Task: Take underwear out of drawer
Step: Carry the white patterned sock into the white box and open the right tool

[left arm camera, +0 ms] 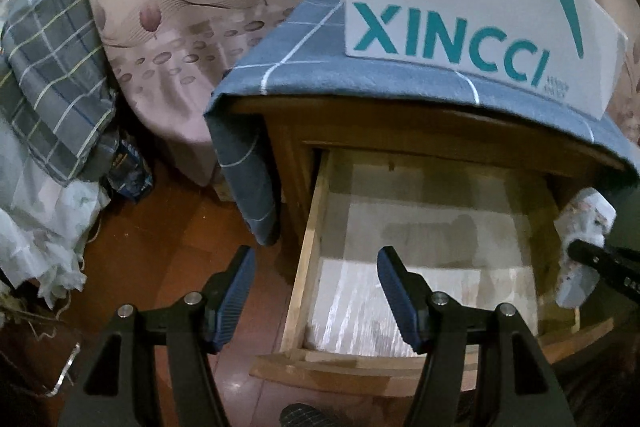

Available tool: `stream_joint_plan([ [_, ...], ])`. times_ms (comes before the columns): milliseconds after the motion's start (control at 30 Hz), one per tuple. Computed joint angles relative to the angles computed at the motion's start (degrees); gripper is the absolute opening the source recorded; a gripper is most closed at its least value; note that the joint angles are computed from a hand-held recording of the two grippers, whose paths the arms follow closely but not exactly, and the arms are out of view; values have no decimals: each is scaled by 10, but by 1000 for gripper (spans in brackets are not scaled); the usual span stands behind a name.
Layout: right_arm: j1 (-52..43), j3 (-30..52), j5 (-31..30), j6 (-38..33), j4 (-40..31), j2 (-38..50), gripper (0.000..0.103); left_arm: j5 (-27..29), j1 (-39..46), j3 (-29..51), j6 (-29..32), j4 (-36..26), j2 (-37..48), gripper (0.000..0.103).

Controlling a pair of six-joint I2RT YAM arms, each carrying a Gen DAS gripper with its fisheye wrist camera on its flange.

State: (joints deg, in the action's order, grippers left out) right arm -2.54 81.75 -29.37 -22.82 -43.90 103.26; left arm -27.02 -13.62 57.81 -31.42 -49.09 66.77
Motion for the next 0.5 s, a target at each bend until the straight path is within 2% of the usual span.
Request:
stream_joint_plan([
  [233,-20,80,-27,-42,-97,-44,19,-48,-29,-16,-16,12,-29,64],
  [500,-22,298,-80,-52,-221,-29,19,-70,-47,-18,-5,24,-33,64],
])
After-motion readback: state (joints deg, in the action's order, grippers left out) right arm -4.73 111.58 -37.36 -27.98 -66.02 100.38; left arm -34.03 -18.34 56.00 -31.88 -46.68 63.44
